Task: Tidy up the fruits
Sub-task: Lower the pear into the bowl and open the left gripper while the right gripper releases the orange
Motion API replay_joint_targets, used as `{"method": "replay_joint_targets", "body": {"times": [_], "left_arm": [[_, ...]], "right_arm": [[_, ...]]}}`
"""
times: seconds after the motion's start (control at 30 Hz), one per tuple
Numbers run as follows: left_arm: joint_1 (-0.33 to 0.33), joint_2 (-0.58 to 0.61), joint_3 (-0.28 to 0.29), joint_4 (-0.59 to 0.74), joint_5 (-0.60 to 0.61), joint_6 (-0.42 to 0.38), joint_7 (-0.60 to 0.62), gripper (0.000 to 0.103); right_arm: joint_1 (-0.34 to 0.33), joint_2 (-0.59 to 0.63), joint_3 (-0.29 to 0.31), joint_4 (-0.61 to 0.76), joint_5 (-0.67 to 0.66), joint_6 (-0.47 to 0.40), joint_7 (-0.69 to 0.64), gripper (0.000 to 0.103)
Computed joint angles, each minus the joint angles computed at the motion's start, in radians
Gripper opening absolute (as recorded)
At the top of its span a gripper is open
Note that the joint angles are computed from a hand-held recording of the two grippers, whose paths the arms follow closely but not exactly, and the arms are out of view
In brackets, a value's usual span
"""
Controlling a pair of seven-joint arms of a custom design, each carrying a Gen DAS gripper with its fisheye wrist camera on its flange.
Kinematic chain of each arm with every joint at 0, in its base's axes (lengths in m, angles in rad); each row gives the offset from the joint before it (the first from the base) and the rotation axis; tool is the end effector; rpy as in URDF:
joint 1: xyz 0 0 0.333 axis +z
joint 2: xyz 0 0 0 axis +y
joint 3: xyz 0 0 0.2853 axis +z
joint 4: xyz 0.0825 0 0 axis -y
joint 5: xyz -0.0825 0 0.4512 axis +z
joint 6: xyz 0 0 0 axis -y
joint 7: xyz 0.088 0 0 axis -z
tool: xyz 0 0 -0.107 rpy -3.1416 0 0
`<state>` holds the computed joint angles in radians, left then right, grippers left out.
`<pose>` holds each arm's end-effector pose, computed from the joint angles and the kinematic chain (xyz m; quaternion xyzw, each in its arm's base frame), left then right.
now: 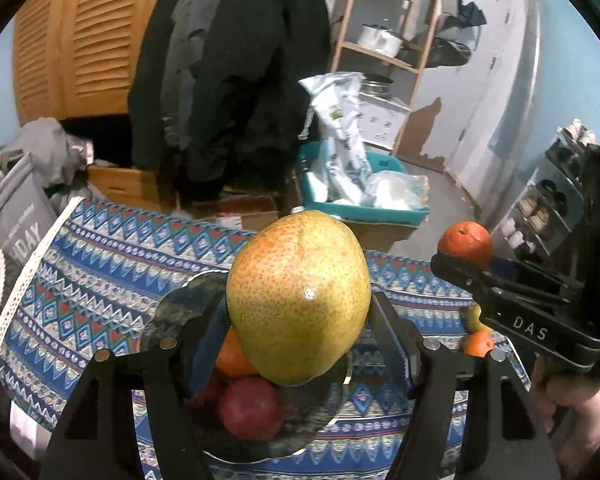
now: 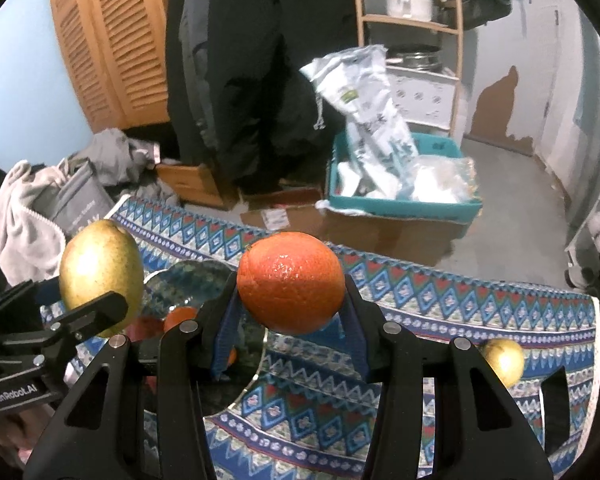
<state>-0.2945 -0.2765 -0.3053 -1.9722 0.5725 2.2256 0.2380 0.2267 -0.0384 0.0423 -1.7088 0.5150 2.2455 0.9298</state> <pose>0.4904 -0.3342 0.6060 -0.7909 0.4768 -0.2893 0.2517 0.6334 0.1897 0.6202 -0.8462 0.3917 -0.0939 0.3488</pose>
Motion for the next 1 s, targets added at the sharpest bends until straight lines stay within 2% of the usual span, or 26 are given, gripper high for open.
{"method": "replay_joint_targets", "body": {"times": [0.5, 1.0], "left_arm": [[0.026, -0.058, 0.052, -0.145, -0.121, -0.007, 0.004, 0.071], [0.033, -0.014, 0.083, -0.167, -0.249, -0.010, 0.070, 0.071]], "right_arm": [[0.054, 0.127, 0.035, 0.059, -0.069, -0.093, 0.039, 0.047], [0.084, 0.197, 0.042, 0.096, -0.119, -0.156, 0.067, 0.047]]}}
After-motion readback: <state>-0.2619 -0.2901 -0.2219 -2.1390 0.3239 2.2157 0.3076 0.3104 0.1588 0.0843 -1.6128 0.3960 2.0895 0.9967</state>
